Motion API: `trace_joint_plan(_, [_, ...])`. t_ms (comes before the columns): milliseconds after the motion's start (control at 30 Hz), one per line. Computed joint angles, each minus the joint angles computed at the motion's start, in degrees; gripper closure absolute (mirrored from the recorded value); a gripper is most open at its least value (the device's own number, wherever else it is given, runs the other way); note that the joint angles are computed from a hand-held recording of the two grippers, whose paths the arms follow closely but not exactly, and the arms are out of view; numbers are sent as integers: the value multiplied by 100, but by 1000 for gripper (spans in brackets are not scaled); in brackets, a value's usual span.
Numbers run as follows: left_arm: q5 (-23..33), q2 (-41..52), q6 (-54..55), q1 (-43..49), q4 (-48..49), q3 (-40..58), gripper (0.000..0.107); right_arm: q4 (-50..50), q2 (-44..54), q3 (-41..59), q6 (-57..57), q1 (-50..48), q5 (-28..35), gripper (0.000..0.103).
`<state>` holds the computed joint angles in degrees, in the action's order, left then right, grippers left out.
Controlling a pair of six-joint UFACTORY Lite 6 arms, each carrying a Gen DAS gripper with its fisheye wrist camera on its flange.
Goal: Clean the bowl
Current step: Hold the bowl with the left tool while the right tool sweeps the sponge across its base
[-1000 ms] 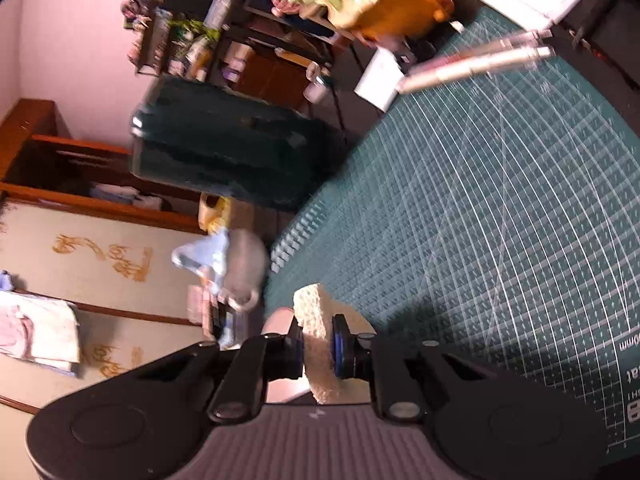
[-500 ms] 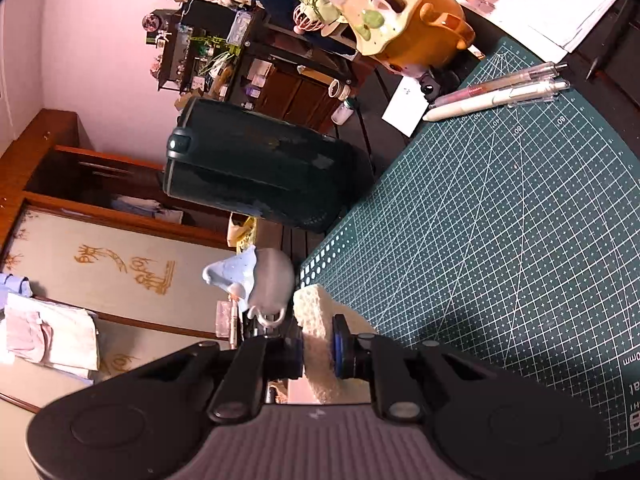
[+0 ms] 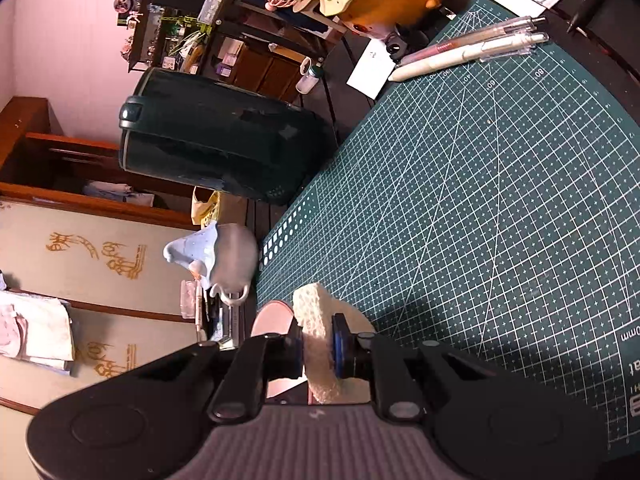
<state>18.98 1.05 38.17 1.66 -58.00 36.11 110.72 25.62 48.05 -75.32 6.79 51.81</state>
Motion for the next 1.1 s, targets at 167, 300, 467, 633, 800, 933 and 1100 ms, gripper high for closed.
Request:
trace_joint_plan(167, [-2, 3, 6, -1, 6, -6, 88, 282, -131, -131, -330, -96, 231, 90])
trace_joint_plan(300, [14, 39, 102, 30, -88, 3, 88, 46, 230, 118, -49, 82, -88, 90])
trace_joint_plan(467, [19, 75, 13, 9, -7, 57, 88, 482, -118, -179, -408, -126, 402, 90])
trace_joint_plan(633, [-3, 130, 158, 42, -175, 84, 88, 245, 167, -32, -249, -24, 293, 90])
trace_joint_plan(800, [-324, 374, 702, -118, -723, 276, 87, -211, -208, -403, -76, -202, 284, 90])
trace_joint_plan(933, [-282, 430, 1170, -12, -1076, 310, 87, -293, -187, -496, 39, -398, 400, 90])
trace_joint_plan(1100, [-93, -3, 102, 149, -89, 221, 87, -311, -79, -370, -11, -364, 402, 90])
